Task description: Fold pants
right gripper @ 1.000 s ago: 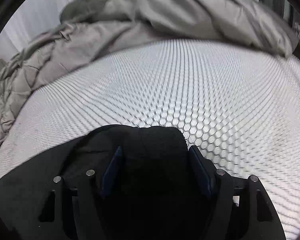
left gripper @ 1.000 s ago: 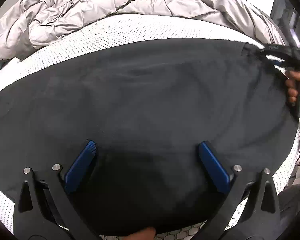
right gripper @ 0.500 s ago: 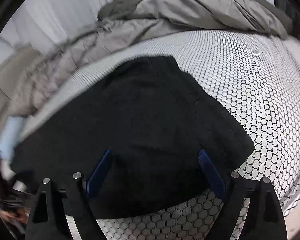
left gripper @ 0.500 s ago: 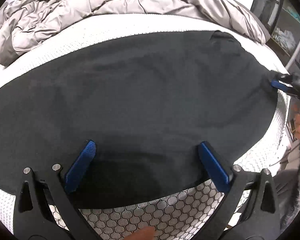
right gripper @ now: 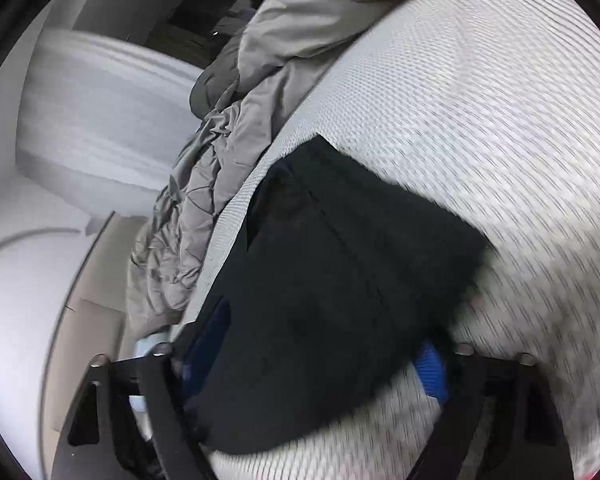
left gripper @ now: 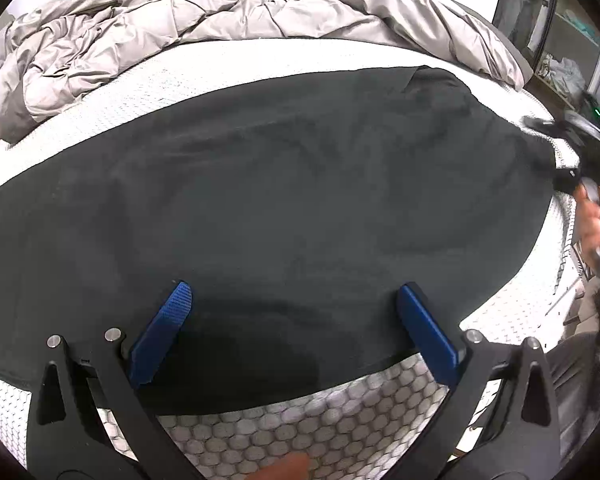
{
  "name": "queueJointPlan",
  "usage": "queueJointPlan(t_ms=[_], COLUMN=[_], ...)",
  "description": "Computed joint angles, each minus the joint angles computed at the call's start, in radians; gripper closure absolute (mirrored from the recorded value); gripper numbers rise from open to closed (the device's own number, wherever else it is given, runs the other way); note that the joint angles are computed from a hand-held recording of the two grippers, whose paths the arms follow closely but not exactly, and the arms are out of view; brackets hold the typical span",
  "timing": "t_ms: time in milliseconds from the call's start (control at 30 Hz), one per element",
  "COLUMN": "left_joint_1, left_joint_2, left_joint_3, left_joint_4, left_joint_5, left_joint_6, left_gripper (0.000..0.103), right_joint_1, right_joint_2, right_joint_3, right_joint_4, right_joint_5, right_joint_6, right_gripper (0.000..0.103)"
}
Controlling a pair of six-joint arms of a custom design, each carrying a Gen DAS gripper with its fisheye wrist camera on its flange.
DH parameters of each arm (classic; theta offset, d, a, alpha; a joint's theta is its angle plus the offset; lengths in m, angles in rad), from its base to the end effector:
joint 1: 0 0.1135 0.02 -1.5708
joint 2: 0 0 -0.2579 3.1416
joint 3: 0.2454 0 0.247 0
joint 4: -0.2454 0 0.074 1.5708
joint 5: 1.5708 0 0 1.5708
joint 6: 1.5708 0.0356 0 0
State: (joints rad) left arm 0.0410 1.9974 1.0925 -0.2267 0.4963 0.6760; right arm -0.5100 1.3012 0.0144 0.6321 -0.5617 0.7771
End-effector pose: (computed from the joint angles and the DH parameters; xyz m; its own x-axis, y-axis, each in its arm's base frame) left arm 0.3671 -0.0019 0.1016 -0.6014 0.5260 -0.6014 0.6955 0.7151 -0.0702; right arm 0.1477 -0.0609 0.0855 -0.3477 0.8745 -0.3381 0.4043 0.4652 0.7875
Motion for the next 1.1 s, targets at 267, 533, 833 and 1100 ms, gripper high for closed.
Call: queueJointPlan(t_ms=[267, 533, 833, 1100], left_joint_1=[0.127, 0.3, 0.429, 0.317], left_joint_2=[0.033, 0.205, 0.31, 0.389], left_joint_3=[0.096, 0.428, 0.669, 0.773], left_joint_4=[-0.015, -0.16, -0.271, -0.546], left_joint_5=[-0.003, 0.025, 0.16, 0.225], left_joint_6=[-0.05, -0.135, -0.222, -0.135], left_gripper=[0.001, 0.001, 0.001, 0.029], right_joint_1=[0.53, 1.007, 1.069, 0.899], right_joint_2=[-0.181, 0.328, 0.445, 0.331], right_joint_3=[0.238, 0.884, 0.924, 0.614], right_joint_4=[-0.324, -0.451, -0.548, -0.445], right_joint_5=[0.572, 0.61, 0.429, 0.556], right_joint_6=[-0.032, -0.25, -0.421, -0.165], right_gripper=[0.083, 0.052, 0.032, 0.019])
